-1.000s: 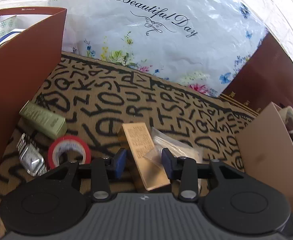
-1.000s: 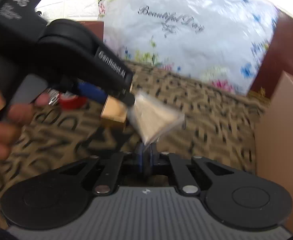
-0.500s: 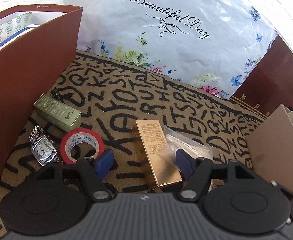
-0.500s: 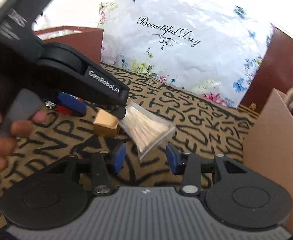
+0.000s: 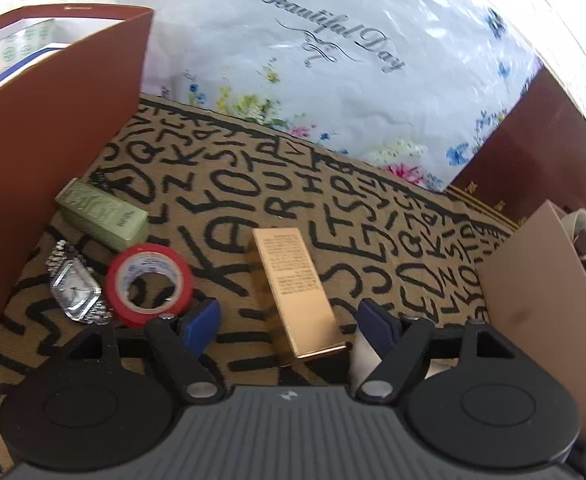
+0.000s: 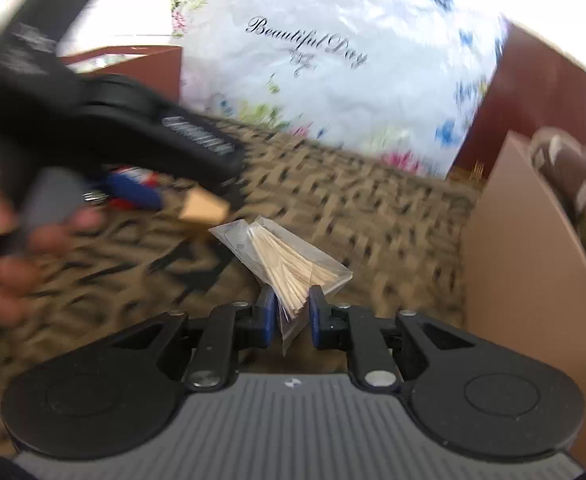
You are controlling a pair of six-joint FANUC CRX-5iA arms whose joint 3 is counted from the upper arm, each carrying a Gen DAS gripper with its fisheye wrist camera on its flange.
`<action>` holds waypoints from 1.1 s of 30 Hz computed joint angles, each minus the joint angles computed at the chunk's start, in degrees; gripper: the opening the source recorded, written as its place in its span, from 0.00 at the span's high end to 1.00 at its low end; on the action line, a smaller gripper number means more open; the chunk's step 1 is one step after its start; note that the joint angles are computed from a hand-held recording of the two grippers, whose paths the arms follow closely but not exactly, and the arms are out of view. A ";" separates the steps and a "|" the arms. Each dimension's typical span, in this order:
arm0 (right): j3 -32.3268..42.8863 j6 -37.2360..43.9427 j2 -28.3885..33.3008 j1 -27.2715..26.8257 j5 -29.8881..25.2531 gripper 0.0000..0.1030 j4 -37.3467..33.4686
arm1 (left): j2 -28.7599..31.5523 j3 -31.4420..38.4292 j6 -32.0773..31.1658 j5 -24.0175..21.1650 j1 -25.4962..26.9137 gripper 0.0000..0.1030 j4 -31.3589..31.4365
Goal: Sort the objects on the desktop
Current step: 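Grasp the toothpick bag with the right tool while the left tool approaches the gold box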
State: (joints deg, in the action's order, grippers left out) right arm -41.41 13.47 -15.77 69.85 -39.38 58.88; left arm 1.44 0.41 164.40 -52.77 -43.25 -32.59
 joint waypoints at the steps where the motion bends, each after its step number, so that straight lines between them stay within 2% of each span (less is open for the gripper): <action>1: 0.10 2.28 -1.23 1.16 0.31 0.81 -3.45 | 0.72 0.72 -0.69 -0.57 -0.10 0.23 -0.02; 2: -0.16 4.78 -2.52 2.04 1.12 0.77 -5.75 | 1.46 1.53 -1.10 -1.35 -0.45 0.23 -0.70; 4: -1.24 7.41 -4.25 2.46 3.17 0.69 -5.76 | 2.55 2.63 -1.89 -2.59 -1.16 0.27 -2.27; 5: -1.62 8.67 -4.57 2.29 3.74 0.59 -4.81 | 3.10 3.32 -2.36 -3.77 -1.50 0.35 -2.93; 6: -2.08 9.41 -4.55 1.71 4.35 0.55 -2.98 | 3.71 4.28 -3.47 -5.50 -1.84 0.44 -3.36; 7: -2.41 9.21 -4.22 1.16 4.38 0.55 -0.70 | 3.83 4.60 -5.57 -6.17 -1.76 0.49 -3.13; 8: -2.62 9.57 -3.82 0.41 4.71 0.51 1.19 | 3.17 3.78 -7.78 -5.16 -1.15 0.62 -2.08; 10: -2.23 13.32 -3.01 -1.28 7.38 0.48 0.85 | 1.16 1.29 -11.03 -2.77 0.57 0.67 0.87; 13: 0.28 22.51 -1.61 -2.78 10.87 0.45 -8.22 | -2.30 -2.80 -17.04 -0.13 2.58 0.67 5.46; 15: 1.78 26.51 -0.69 -2.86 11.06 0.45 -12.70 | -4.26 -4.66 -20.51 -0.63 2.48 0.67 6.82; 17: 3.58 30.49 -0.27 -1.88 8.73 0.45 -17.44 | -6.59 -6.71 -22.14 -1.27 2.04 0.67 7.57; 21: 4.89 38.32 -3.57 0.90 7.94 0.45 -27.76 | -11.91 -11.69 -18.41 -0.88 0.81 0.67 7.37; 22: 4.36 38.45 -4.07 1.17 8.75 0.45 -26.94 | -12.21 -11.76 -15.87 -1.58 -0.09 0.67 6.02; 25: 2.72 32.24 -2.80 1.56 7.43 0.44 -16.06 | -11.92 -11.03 -10.75 -3.17 -1.69 0.53 3.33; 26: 3.17 31.28 -1.81 1.35 6.25 0.44 -14.86 | -11.69 -10.68 -10.36 -3.60 -1.96 0.46 2.73; 27: 4.21 32.20 -0.97 1.04 5.39 0.44 -16.39 | -11.26 -10.17 -10.38 -4.01 -2.02 0.45 2.39; 30: 8.24 36.74 0.89 1.42 1.09 0.45 -25.60 | -10.13 -9.09 -10.21 -4.96 -2.20 0.46 1.57; 31: 7.66 37.05 0.13 1.57 2.20 0.45 -26.37 | -10.66 -9.64 -10.30 -4.49 -2.11 0.48 1.62; 33: 8.09 45.11 -1.89 2.50 4.03 0.45 -33.41 | -12.25 -11.28 -10.01 -3.33 -1.80 0.61 2.18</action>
State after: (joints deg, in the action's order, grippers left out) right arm -33.31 58.58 -17.66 72.35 -35.35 25.47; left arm -10.81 -10.87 154.39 -56.10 -45.05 -30.41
